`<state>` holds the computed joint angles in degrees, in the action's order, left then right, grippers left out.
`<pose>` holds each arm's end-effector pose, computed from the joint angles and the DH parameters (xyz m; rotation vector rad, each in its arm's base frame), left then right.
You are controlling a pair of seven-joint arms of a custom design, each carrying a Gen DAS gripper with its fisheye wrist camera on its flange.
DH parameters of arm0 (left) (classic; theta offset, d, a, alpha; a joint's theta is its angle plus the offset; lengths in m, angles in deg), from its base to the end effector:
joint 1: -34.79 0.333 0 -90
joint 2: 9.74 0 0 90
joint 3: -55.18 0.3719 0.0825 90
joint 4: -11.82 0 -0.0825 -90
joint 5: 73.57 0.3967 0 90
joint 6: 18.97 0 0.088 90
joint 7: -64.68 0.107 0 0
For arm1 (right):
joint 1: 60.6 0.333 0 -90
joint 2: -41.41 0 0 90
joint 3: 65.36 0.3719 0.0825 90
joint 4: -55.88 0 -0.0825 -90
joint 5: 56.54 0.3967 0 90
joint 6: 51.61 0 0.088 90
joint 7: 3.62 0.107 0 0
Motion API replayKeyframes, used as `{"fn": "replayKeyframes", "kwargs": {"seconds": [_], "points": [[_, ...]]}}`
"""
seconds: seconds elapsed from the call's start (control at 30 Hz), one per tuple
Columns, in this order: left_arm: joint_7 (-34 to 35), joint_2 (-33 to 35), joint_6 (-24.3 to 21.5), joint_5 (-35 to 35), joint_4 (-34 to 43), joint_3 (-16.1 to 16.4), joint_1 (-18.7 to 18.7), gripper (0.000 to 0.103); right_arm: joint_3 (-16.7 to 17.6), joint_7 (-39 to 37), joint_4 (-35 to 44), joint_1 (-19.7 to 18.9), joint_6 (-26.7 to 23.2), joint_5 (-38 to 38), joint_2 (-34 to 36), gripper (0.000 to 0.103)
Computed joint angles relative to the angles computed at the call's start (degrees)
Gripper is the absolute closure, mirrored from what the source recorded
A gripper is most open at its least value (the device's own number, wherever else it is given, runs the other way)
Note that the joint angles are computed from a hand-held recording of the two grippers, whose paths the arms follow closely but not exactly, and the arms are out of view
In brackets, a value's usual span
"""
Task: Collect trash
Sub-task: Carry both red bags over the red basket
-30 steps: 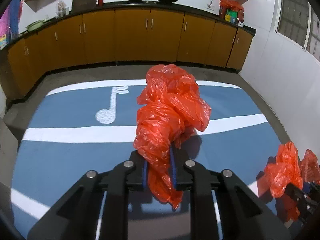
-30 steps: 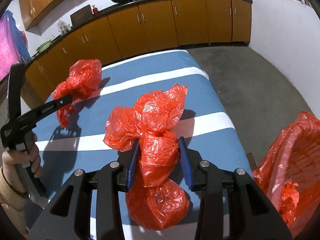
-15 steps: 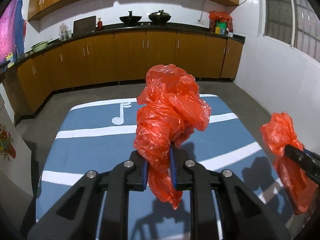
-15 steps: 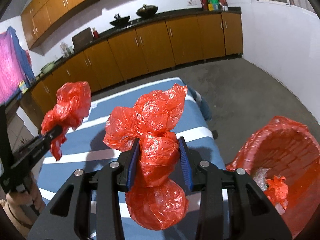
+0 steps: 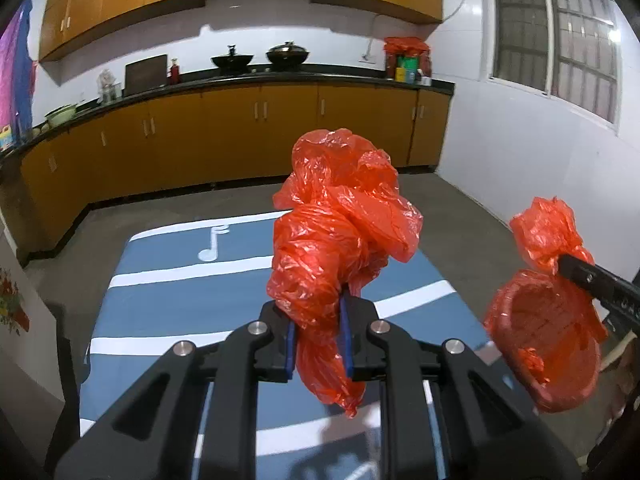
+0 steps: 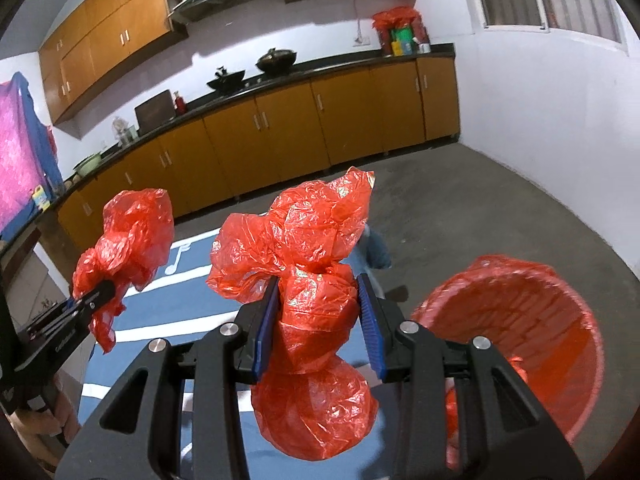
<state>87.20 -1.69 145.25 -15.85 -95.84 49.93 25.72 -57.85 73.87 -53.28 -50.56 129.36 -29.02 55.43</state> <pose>0.6230 -0.2039 0.5646 -1.6828 1.5712 -0.8875 0.6622 0.1564 0.5347 -1.5602 1.5312 -0.5590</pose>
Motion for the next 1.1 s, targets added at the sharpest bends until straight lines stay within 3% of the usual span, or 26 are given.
{"fn": "replayKeyframes", "kwargs": {"seconds": [0.1,0.6,0.83,1.1], "points": [[0.42,-0.37,0.18,-0.18,-0.05,-0.53,-0.48,0.085,0.94,-0.85,-1.47,-1.40,0.83,1.42,-1.25,0.064],[6.62,1.54,2.54,-5.04,2.67,-2.60,-3.87,0.085,-5.68,4.59,-8.32,-0.13,3.55,-1.47,-6.45,0.064],[11.96,4.67,3.51,-9.69,5.77,-3.05,-6.58,0.085,-12.37,11.95,-10.99,3.18,4.37,-7.35,-7.85,0.064],[21.24,8.98,4.00,-18.72,10.09,-4.13,-8.99,0.085,-25.63,24.08,-13.63,12.34,4.75,-18.30,-8.74,0.064]]}}
